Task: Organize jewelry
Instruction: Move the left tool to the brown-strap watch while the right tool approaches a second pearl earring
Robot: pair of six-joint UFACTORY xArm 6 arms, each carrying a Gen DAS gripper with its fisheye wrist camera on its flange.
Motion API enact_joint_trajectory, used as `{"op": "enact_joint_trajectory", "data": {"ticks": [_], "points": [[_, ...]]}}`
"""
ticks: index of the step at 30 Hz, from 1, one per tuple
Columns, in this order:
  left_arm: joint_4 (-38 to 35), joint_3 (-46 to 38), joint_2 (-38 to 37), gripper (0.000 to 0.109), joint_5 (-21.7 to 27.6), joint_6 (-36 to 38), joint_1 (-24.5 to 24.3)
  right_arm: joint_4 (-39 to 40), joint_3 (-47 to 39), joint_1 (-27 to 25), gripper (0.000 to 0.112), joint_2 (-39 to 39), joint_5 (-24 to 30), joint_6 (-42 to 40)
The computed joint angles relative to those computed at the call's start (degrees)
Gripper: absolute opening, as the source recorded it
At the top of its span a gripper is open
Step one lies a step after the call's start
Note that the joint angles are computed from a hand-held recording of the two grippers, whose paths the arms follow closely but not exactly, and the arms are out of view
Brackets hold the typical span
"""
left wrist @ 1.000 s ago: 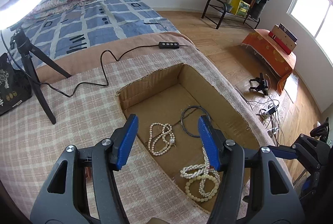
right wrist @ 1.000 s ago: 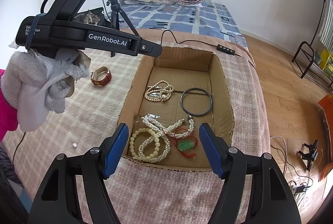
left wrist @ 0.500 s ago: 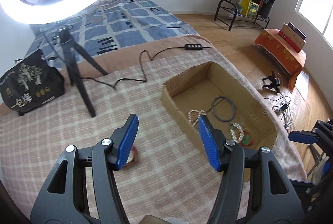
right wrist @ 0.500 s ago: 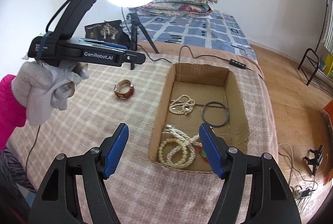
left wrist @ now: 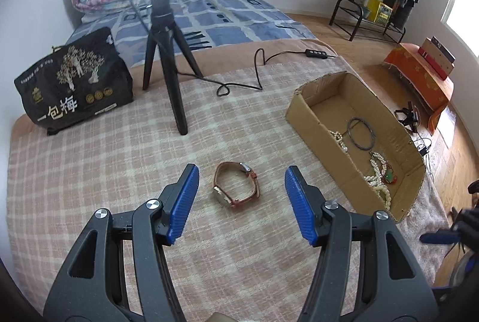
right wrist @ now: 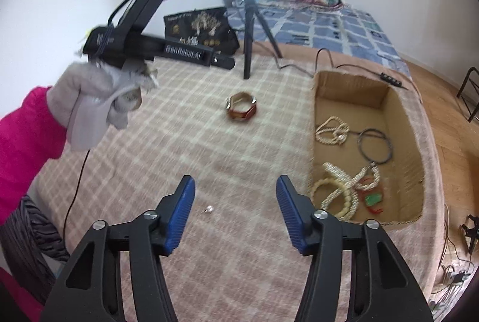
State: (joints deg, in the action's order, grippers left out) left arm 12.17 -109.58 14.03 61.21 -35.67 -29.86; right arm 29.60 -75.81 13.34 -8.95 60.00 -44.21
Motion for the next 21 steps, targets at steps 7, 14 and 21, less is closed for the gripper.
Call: {"op": "enact_joint_trajectory", "data": {"ticks": [7,14,21], "points": [[-5.0,8.2,-3.5,0.061,-5.6,-0.7,2.4,-2.7,6.0,3.1,0.038,-2.2,-1.1,3.4],[-10.1,12.8,-3.9,0.061,-8.9,1.3,3.3,-4.3,9.5,5.8,0.038,-2.5,-1.1,1.5],[-10.3,15.2,-2.8,0.061,-10.0,1.5,2.3,-6.2,10.2,6.7,0.036,-0.9,-2.4,2.0]]}}
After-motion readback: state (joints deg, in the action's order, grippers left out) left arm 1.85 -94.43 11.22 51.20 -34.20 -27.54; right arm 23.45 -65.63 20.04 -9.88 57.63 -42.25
